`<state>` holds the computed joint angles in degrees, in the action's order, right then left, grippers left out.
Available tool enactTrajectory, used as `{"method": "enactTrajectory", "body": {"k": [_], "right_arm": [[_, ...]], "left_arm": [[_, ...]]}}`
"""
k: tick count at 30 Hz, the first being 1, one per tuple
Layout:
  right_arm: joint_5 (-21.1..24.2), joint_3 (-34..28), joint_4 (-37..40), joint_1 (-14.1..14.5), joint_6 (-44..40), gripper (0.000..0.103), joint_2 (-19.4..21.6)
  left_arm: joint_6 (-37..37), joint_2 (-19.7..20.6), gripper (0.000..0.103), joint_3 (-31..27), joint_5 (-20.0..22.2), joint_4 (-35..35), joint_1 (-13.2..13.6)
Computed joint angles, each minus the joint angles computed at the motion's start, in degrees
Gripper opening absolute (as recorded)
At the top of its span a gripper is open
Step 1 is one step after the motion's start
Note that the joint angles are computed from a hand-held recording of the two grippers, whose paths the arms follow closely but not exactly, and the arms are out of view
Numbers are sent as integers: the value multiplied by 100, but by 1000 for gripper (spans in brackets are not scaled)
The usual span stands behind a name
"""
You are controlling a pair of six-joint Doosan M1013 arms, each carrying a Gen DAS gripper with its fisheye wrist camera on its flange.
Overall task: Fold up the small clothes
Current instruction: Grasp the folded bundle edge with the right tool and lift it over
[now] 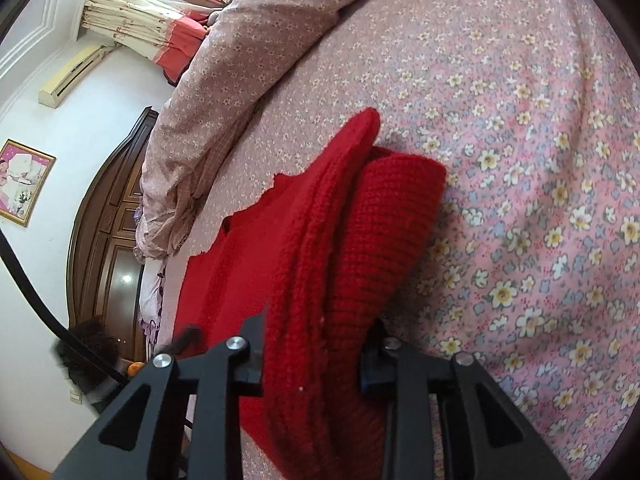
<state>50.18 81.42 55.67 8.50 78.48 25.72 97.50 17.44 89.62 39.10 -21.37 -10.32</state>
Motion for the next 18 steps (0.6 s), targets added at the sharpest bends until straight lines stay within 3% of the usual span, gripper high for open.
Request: {"method": "enactTrajectory", "body": {"k": [1,4,6,8,10,11,13,18], "right_arm": [[1,6,39,-4,-33,30,-3],[-31,-46,-88,20,32,28,-44],[-26,-85,-198,52,31,28,-93],[-38,-231,-706,157,221,27,-163],[-24,-341,-1016,250,288,27,-215],[4,-422,-1223,306,432,27,-220],[47,-583,-1789,426,923,27,-222],[671,-1417,-3529,844,2278,27,-45]], "left_arm": [[217,-53,0,134,-286,-272,27],[347,-51,0,21,-33,-394,75],[598,-84,0,57,-28,-975,163],[815,-55,0,47,34,-1144,177],[544,63,0,-29,193,-777,122],[559,90,0,2,66,-946,145],[418,120,0,-81,235,-1037,187],[722,-90,0,-38,591,-1981,628]]}}
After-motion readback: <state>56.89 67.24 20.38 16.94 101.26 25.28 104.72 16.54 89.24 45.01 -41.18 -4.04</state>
